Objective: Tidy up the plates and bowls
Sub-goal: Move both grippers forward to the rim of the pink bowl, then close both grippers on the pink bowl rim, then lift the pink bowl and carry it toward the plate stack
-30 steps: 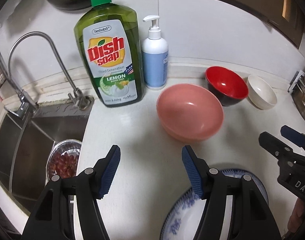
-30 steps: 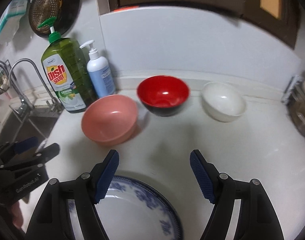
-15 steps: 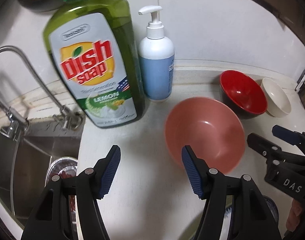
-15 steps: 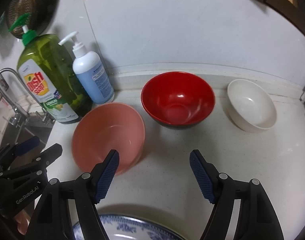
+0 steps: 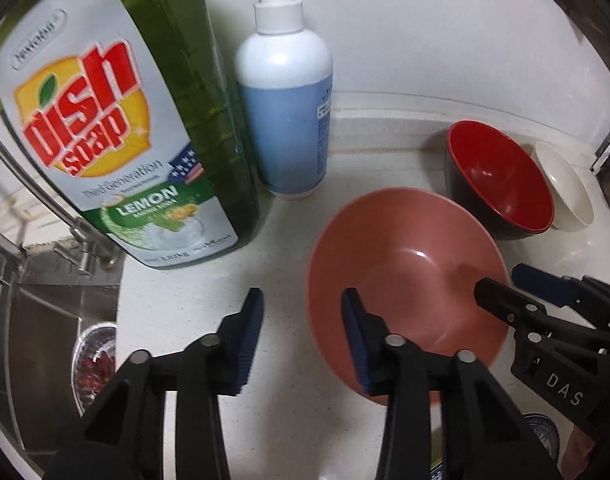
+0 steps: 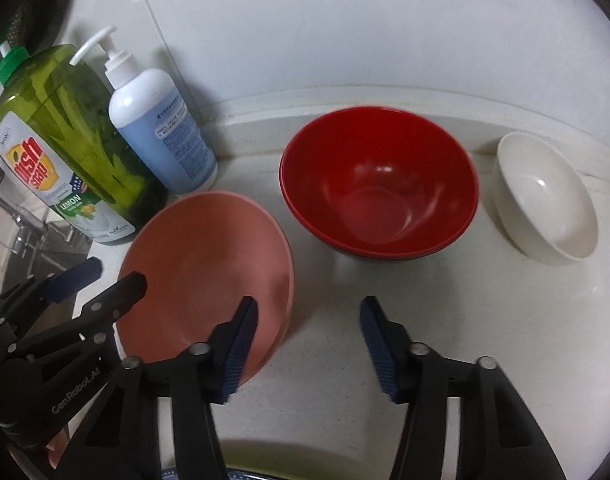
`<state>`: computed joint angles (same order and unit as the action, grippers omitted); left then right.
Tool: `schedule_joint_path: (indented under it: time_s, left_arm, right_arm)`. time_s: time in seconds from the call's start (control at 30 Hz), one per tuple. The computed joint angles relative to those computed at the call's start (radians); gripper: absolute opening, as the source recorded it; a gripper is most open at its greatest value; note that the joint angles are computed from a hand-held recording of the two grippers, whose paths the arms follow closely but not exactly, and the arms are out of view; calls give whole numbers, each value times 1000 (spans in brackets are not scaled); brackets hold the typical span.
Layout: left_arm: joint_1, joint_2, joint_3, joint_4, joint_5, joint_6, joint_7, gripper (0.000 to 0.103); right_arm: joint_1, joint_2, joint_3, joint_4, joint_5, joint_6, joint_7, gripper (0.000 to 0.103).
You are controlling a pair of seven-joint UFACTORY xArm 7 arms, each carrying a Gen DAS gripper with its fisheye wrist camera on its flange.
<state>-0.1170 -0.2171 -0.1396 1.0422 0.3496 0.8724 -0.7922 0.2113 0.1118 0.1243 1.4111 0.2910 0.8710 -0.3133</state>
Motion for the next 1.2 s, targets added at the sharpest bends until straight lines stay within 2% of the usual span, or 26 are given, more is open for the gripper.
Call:
schedule_joint_path:
  time_s: [0.2,0.3,0.43,0.7,1.2]
  left_arm:
    - [-7,22,14,6,-48,-14,42,15]
    - [-8,24,20,0,-75,-25,50,10]
    - [-5,15,17,-9,-80,-29,38,10]
    - [-6,-25,0,-24,-76,-21,2,10]
    - [-39,-108,-68,9,-64,26,-92,10]
  right_arm:
    - [-2,15,3,16,15,24,-15,31]
    - [-1,13,4,16,15,23,-22,23]
    - [2,9,6,13,13,25,-31,14]
    - [-5,-15,0,-4,31,30,-41,12]
    - [-33,-193,-49,-116,112,13,-128,12]
